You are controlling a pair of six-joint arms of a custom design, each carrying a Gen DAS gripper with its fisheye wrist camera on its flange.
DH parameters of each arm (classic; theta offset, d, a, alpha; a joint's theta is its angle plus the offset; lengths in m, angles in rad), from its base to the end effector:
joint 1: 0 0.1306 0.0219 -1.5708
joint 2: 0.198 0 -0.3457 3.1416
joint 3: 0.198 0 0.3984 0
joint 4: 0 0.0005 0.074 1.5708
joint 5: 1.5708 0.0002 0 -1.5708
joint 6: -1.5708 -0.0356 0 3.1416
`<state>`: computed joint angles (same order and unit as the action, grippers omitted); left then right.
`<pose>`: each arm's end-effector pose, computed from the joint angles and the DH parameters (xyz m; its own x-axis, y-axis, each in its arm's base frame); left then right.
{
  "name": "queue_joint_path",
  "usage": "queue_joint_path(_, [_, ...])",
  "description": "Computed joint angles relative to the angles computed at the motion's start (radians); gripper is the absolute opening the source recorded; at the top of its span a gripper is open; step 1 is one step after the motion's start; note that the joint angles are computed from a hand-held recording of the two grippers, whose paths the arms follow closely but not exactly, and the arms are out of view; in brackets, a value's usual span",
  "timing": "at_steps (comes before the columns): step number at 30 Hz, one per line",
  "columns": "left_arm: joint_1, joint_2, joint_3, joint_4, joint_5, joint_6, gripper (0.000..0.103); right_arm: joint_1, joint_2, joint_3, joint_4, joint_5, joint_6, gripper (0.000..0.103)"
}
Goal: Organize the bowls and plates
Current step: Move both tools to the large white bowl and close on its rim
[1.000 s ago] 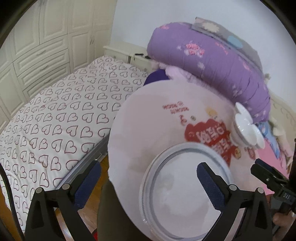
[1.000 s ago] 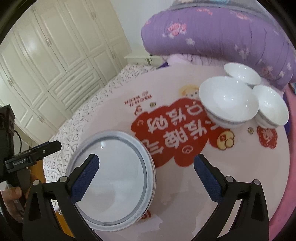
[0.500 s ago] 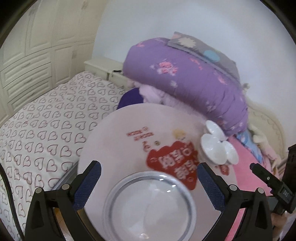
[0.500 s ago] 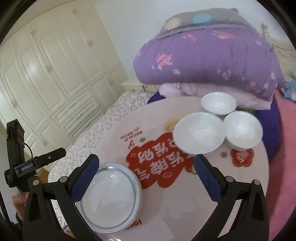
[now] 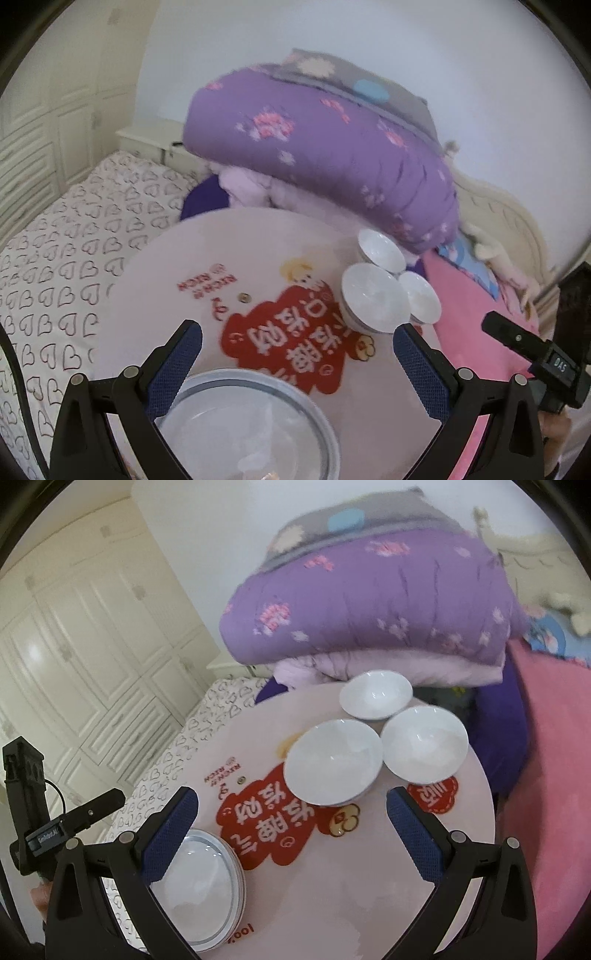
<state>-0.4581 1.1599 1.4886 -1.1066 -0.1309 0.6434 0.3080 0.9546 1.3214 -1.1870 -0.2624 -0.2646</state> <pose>0.3639 -0.1748 0.5203 -0.7166 -0.3098 -0.6249 -0.0935 0.9305 -0.3541 0.3091 0.1075 0.5100 -0.7933 0.0127 -0.6087 -0.2631 0.8945 0.3615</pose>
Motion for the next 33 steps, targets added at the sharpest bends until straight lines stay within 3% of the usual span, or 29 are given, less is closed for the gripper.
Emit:
queue_joint_path(7, [0.034, 0.194, 0.149, -0.029, 0.102, -0.045, 0.102, -0.046, 0.046, -0.040, -0.029, -0.070, -0.025, 0.103])
queue_joint_path(12, [0.053, 0.344, 0.272, -0.065, 0.155, -0.070, 0.102, -0.093, 0.101, -0.072, -0.021, -0.165, -0.074, 0.102])
queue_joint_path(20, [0.078, 0.538, 0.443, -0.116, 0.226, -0.073, 0.100, -0.116, 0.208, -0.044, 0.007, -0.172, -0.112, 0.090])
queue_joint_path(23, [0.085, 0.610, 0.509, -0.132, 0.244, -0.068, 0.096, -0.117, 0.235, -0.034, 0.014, -0.173, -0.121, 0.084])
queue_joint_path(28, [0.096, 0.719, 0.613, -0.165, 0.297, -0.057, 0.079, -0.116, 0.271, -0.018, 0.023, -0.179, -0.130, 0.075])
queue_joint_path(33, [0.103, 0.806, 0.706, -0.194, 0.324, -0.048, 0.071, -0.115, 0.294, -0.004, 0.031, -0.169, -0.130, 0.061])
